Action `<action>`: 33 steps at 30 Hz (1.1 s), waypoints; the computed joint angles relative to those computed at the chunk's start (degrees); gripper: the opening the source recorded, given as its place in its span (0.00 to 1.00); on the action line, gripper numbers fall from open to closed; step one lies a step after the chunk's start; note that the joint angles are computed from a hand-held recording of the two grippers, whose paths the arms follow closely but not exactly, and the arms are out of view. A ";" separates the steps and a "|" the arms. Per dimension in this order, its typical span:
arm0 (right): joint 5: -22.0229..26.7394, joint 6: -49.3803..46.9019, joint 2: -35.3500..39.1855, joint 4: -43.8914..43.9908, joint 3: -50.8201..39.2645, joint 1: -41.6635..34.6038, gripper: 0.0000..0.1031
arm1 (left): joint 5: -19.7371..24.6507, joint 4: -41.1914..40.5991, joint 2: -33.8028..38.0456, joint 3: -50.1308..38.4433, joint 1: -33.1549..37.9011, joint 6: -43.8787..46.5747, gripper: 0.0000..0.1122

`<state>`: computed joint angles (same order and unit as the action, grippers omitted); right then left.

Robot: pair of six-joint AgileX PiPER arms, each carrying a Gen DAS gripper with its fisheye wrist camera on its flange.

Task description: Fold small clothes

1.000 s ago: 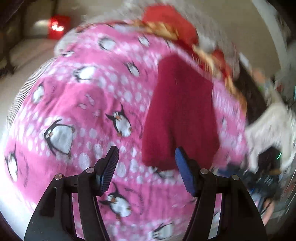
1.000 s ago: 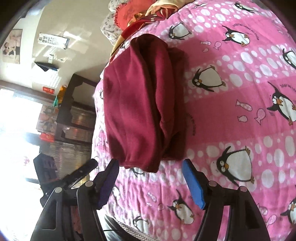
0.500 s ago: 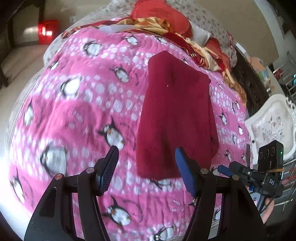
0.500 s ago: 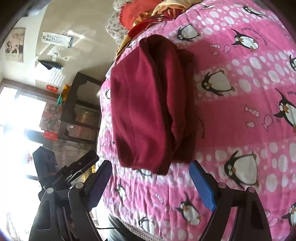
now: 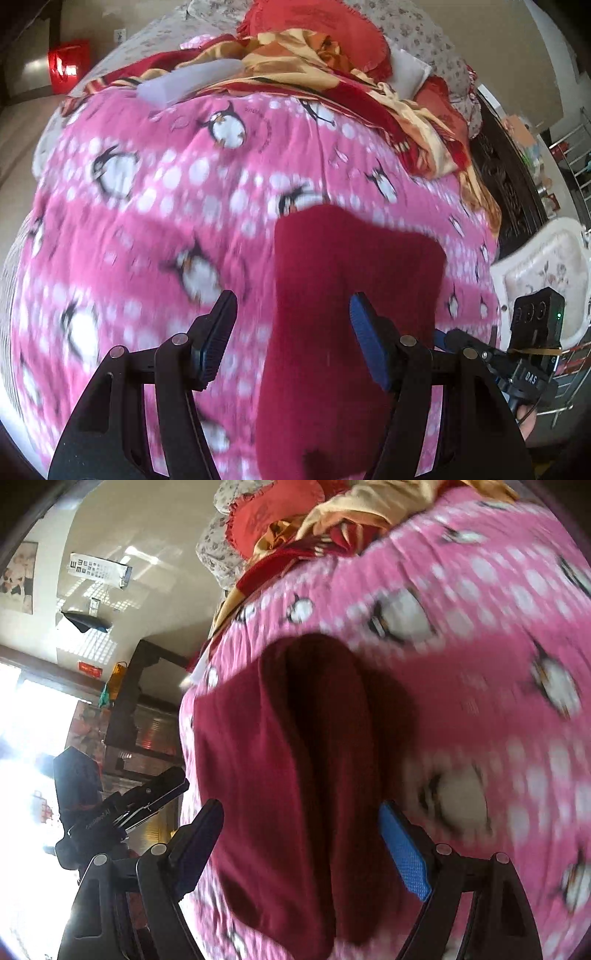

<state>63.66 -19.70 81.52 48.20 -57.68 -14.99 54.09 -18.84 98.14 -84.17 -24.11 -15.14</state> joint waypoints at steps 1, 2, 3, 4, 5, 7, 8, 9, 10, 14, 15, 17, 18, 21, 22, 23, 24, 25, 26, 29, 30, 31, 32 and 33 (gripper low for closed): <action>-0.96 0.96 2.20 -0.02 -1.84 0.68 0.81 | 0.57 -0.77 2.09 -2.03 0.60 0.52 0.57; -1.58 2.12 4.92 -0.14 -4.13 1.33 0.81 | 1.03 -1.16 3.87 -3.72 0.99 0.78 0.57; -2.03 3.23 7.18 -0.56 -6.04 1.88 0.81 | 1.72 -2.19 6.21 -5.86 1.69 1.23 0.57; -2.63 4.39 9.35 -0.89 -7.64 2.33 0.81 | 1.89 -2.82 7.52 -6.92 2.13 1.22 0.57; -2.61 5.43 11.89 -1.15 -9.37 2.74 0.82 | 1.76 -3.65 8.95 -8.05 2.69 1.34 0.57; -1.06 4.86 16.39 1.60 -11.54 2.20 0.85 | 0.66 -5.58 10.14 -8.51 3.40 2.10 0.57; -0.31 4.27 17.97 2.86 -12.31 1.53 0.85 | 0.42 -6.98 10.88 -8.77 3.79 2.75 0.57; 0.25 3.78 19.28 4.40 -12.74 0.97 0.85 | 0.89 -9.35 12.08 -9.14 4.39 3.81 0.56; 0.49 3.18 19.91 5.52 -12.83 0.60 0.85 | 0.83 -12.14 12.65 -8.57 4.96 5.41 0.44; -0.26 3.51 18.03 2.42 -12.05 0.83 0.36 | -2.70 -15.34 9.64 -4.58 4.99 8.64 0.29; 1.17 1.78 17.20 4.76 -10.95 -0.48 0.29 | -3.32 -15.64 7.47 -3.44 4.65 9.93 0.28; 3.23 -2.22 13.81 9.09 -8.45 -3.57 0.11 | -4.12 -16.23 5.45 -2.54 4.28 11.16 0.28; 4.20 -4.09 12.77 10.76 -7.89 -4.76 0.11 | -4.63 -15.97 5.69 -2.87 3.93 11.33 0.28; 0.93 -3.67 13.27 7.07 -8.49 -3.37 0.11 | -2.82 -5.32 10.42 -7.40 1.10 5.18 0.34; -0.70 -3.37 14.89 4.99 -8.84 -2.02 0.11 | -3.61 -4.30 10.35 -6.58 1.01 3.59 0.38; -1.69 -4.30 16.35 5.20 -8.20 -1.50 0.11 | -3.69 -5.45 9.70 -5.79 1.46 3.66 0.40; -1.27 -5.79 16.90 7.69 -6.93 -2.19 0.11 | -3.63 -8.89 7.88 -3.89 2.70 5.77 0.40; -1.11 -6.52 16.16 8.66 -6.15 -2.69 0.12 | -4.20 -10.38 6.27 -2.33 3.29 7.07 0.41; -1.05 -6.83 14.60 8.50 -5.79 -2.89 0.13 | -4.68 -9.81 4.68 -1.18 3.38 7.11 0.42; -1.33 -4.09 9.24 5.93 -5.65 -2.56 0.44 | -5.72 -4.66 0.46 1.78 3.00 4.98 0.44; -2.46 -3.33 7.39 6.08 -5.43 -2.42 0.55 | -5.80 -4.93 -0.37 2.81 3.24 5.70 0.44; -3.10 -4.20 4.99 7.71 -4.98 -2.79 0.67 | -5.84 -4.81 -0.91 3.62 3.07 5.44 0.44; -2.58 -5.07 4.22 8.16 -5.54 -2.94 0.68 | -5.87 -4.84 -1.42 4.38 3.19 5.09 0.44; -2.69 -4.13 4.17 6.82 -7.22 -1.96 0.68 | -6.06 -4.95 -1.26 4.61 3.02 4.42 0.44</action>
